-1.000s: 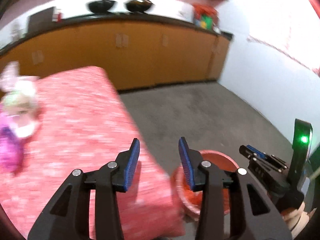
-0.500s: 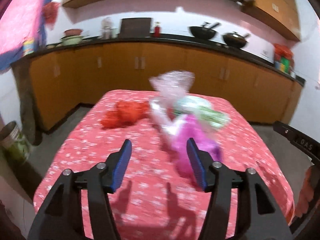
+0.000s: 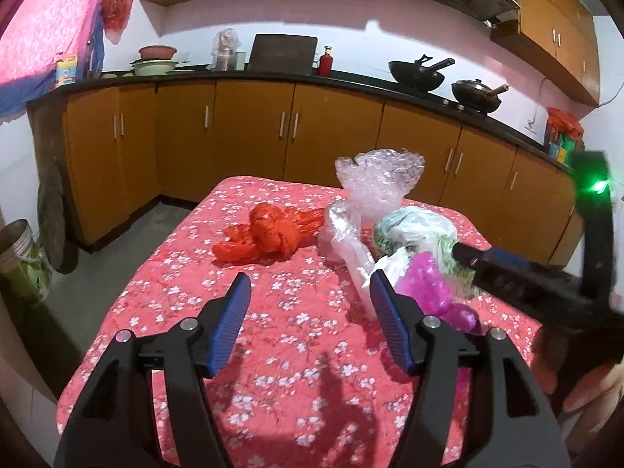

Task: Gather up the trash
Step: 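Grasp the pink bag with the left tool while the right tool grasps the green-printed bag, then lift the pink bag and green-printed bag and carry both toward the basket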

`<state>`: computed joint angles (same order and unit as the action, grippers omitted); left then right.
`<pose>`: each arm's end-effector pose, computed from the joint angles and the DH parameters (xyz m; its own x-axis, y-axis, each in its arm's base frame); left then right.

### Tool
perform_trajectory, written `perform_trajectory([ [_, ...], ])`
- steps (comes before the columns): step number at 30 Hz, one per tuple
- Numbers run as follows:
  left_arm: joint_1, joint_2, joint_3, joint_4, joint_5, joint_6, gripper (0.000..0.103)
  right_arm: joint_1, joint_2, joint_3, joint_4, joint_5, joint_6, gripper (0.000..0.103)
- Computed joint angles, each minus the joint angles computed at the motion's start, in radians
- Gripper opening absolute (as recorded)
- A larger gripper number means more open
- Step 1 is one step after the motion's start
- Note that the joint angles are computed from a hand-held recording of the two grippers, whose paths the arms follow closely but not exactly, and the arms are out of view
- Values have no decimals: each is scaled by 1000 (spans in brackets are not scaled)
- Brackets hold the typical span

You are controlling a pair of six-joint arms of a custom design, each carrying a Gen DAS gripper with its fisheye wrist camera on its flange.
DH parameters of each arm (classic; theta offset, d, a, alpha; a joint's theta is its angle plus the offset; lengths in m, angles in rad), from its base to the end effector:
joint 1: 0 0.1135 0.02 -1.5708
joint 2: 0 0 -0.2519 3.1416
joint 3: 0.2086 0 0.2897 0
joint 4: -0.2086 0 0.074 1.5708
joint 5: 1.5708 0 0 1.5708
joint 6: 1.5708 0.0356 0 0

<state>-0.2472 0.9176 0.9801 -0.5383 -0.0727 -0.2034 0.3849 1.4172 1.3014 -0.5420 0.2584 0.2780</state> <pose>0.2366 -0.0570 0.3410 -0.4716 -0.0888 -0.8773 0.0880 0.9852 -0.1470 0.3331 0.1251 0.3230 -0.5931 0.0460 -0.8038 -0.0133 0.9977 0.0669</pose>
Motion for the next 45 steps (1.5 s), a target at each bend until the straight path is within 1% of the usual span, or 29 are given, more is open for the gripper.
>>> perform_trajectory([
  [2, -16, 10, 6, 6, 6, -4, 63, -8, 16, 7, -6, -10, -3, 18],
  [3, -24, 14, 8, 9, 5, -5, 63, -11, 11, -1, 0, -12, -8, 7],
  [6, -64, 27, 12, 19, -6, 0, 63, -15, -16, -29, 20, 15, -26, 4],
  [11, -123, 57, 38, 19, -19, -12, 71, -26, -88, -84, 60, 72, -25, 3],
  [16, -182, 114, 72, 12, -34, -27, 71, -59, -154, -127, 72, 84, -28, 3],
  [18, -209, 145, 87, 10, -51, -32, 71, -69, -176, -145, 73, 85, -38, 3],
  [22, -243, 231, 131, -23, -125, -42, 70, -78, -196, -171, 76, 89, -52, 3],
  [23, -240, 239, 134, -22, -128, -41, 67, -81, -199, -175, 76, 89, -53, 3],
  [24, -239, 248, 139, -22, -130, -39, 56, -82, -199, -178, 76, 90, -54, 3],
  [25, -238, 256, 143, -25, -130, -33, 41, -83, -201, -181, 77, 89, -54, 3],
  [26, -236, 270, 154, -35, -135, -24, 33, -83, -202, -183, 78, 89, -55, 3],
  [27, -233, 271, 152, -40, -131, -17, 15, -82, -199, -179, 70, 94, -53, 3],
  [28, -223, 273, 153, -44, -116, -5, 6, -81, -198, -178, 70, 94, -52, 3],
  [30, -218, 259, 146, -46, -111, -3, 0, -74, -197, -178, 70, 98, -47, 3],
  [36, -142, 173, 86, -53, -74, 35, 0, -64, -207, -187, 70, 102, -45, 3],
  [40, -65, 152, 87, -72, 52, 10, 0, -61, -207, -187, 67, 100, -38, 3],
  [41, -67, 148, 90, -71, 60, 2, 0, -58, -207, -187, 66, 100, -37, 3],
  [42, -71, 149, 96, -70, 63, -1, 3, -55, -207, -187, 64, 101, -38, 3],
  [44, -90, 164, 116, -71, 63, -12, 16, -48, -209, -184, 58, 103, -40, 3],
  [45, -103, 174, 126, -69, 54, -24, 34, -45, -212, -185, 56, 104, -42, 3],
])
